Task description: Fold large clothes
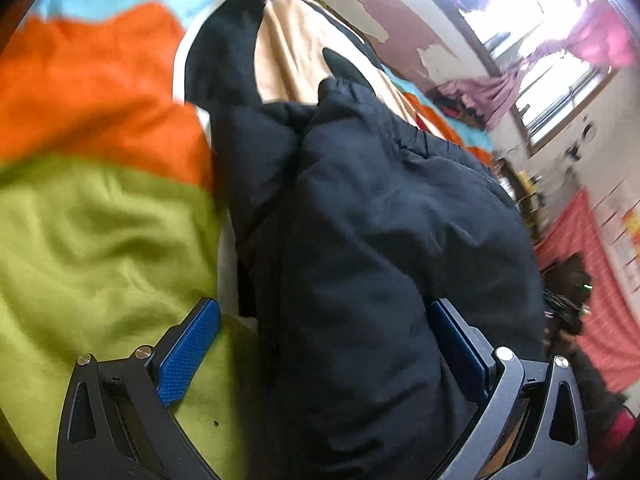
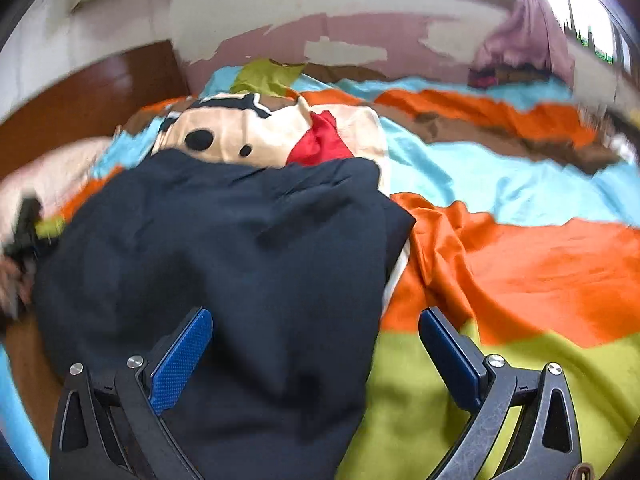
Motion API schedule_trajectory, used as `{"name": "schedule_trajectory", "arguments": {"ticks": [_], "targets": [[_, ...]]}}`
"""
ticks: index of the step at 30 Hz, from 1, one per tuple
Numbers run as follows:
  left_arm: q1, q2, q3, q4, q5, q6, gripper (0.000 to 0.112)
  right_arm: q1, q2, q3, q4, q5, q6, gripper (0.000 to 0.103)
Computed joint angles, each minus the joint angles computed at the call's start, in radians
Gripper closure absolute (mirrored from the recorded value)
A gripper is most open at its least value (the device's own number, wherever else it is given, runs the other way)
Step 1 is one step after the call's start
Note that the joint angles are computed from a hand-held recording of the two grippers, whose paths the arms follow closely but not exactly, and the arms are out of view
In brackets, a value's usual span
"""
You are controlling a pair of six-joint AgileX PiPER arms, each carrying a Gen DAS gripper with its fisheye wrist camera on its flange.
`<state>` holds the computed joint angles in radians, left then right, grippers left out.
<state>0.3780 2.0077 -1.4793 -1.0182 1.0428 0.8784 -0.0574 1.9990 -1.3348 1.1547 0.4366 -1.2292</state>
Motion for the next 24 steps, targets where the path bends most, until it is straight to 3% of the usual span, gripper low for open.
{"name": "schedule_trajectory", "arguments": {"ticks": [6,16,24], "targets": [[0.006,0.005,-0.019,0.0,0.013,-0.002,0.01,-0.052,0.228,-0.32,-0.098,0.242,0.172,0.0],[0.005,0.027,-0.044,-0.008,0.016,-0.003,0.01,-0.056,0.482,-0.722,-0.169,0.44,0.326,0.0],[0.005,0.026,-0.041,-0.009,0.015,-0.002,0.01,-0.139,0.524,-0.654,0.103,0.59,0.196,0.0]]}}
